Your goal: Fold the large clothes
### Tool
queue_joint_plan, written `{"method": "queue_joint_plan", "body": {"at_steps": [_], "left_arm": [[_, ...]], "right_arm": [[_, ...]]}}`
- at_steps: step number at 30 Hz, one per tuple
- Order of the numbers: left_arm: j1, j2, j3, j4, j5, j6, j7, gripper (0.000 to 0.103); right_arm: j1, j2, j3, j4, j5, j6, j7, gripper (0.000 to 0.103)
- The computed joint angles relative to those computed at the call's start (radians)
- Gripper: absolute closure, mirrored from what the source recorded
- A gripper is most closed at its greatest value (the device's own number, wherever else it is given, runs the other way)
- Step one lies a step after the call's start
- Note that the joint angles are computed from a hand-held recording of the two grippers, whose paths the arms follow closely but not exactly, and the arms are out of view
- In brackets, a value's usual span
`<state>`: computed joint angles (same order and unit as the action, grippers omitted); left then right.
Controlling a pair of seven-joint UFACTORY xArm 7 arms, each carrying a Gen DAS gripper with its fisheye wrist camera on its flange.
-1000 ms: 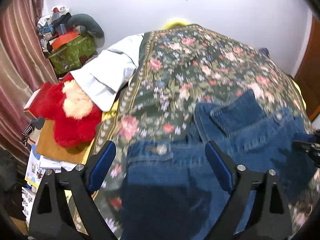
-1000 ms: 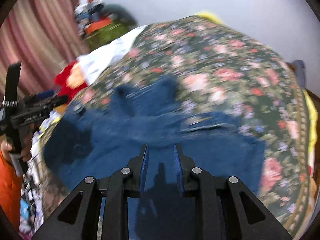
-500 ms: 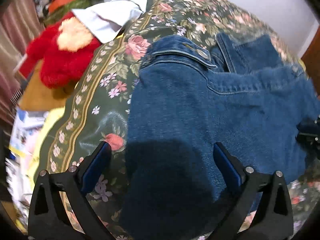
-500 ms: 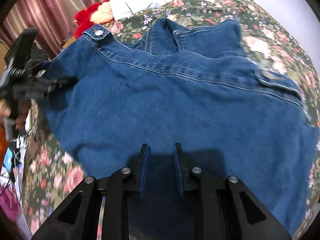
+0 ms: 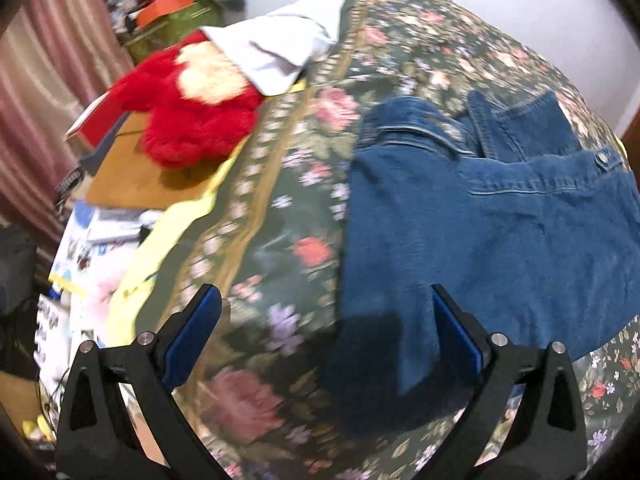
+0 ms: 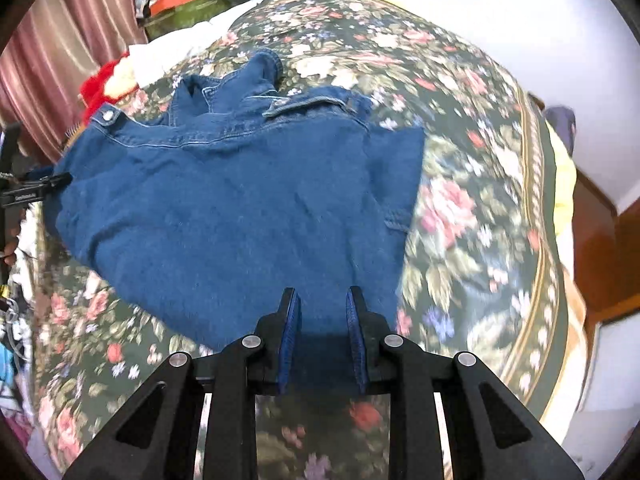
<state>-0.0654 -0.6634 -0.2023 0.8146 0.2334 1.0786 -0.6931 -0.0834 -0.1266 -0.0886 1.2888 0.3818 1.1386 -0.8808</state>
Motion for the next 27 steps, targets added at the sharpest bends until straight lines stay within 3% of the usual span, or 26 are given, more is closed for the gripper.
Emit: {"method": "queue_joint_plan", "body": {"at_steps": [4,6,8,15,21,27], "left_arm": [[0.019,-0.084,-0.014,-0.028,0.012,0.045,-0.038,0.001],[0.038,-0.109,-0.047,-0.023,0.054,0.107,-0.051,0.001],[0.037,-0.138,-0.052,-0.026,0.064,0.143,-0.055,0.001],[0.031,-0.274,-0.084,-0.036,0.052,0.18,-0.107,0.001],[0.019,-0.307,-0.127,-0.041,-0.009,0.081,-0.219,0.001],[-0.047,-0.278,-0.142,-0.111,-0.148,-0.09,-0.375,0.001]], "right_arm": [[-0.014,-0.033,-0.011,-0.019,0.004,0.012,0.01,0.083],[-0.016,-0.086,0.01,-0.087,-0.082,-0.097,0.037,0.083],[-0.012,-0.109,0.001,-0.119,-0.114,-0.141,0.03,0.083],[-0.027,-0.111,-0.024,-0.11,-0.169,-0.151,0.105,0.083],[-0.004,-0.15,-0.04,-0.091,-0.093,-0.122,0.099,0.083],[0.053,-0.195,-0.038,-0.08,0.003,-0.092,0.089,0.083]]}}
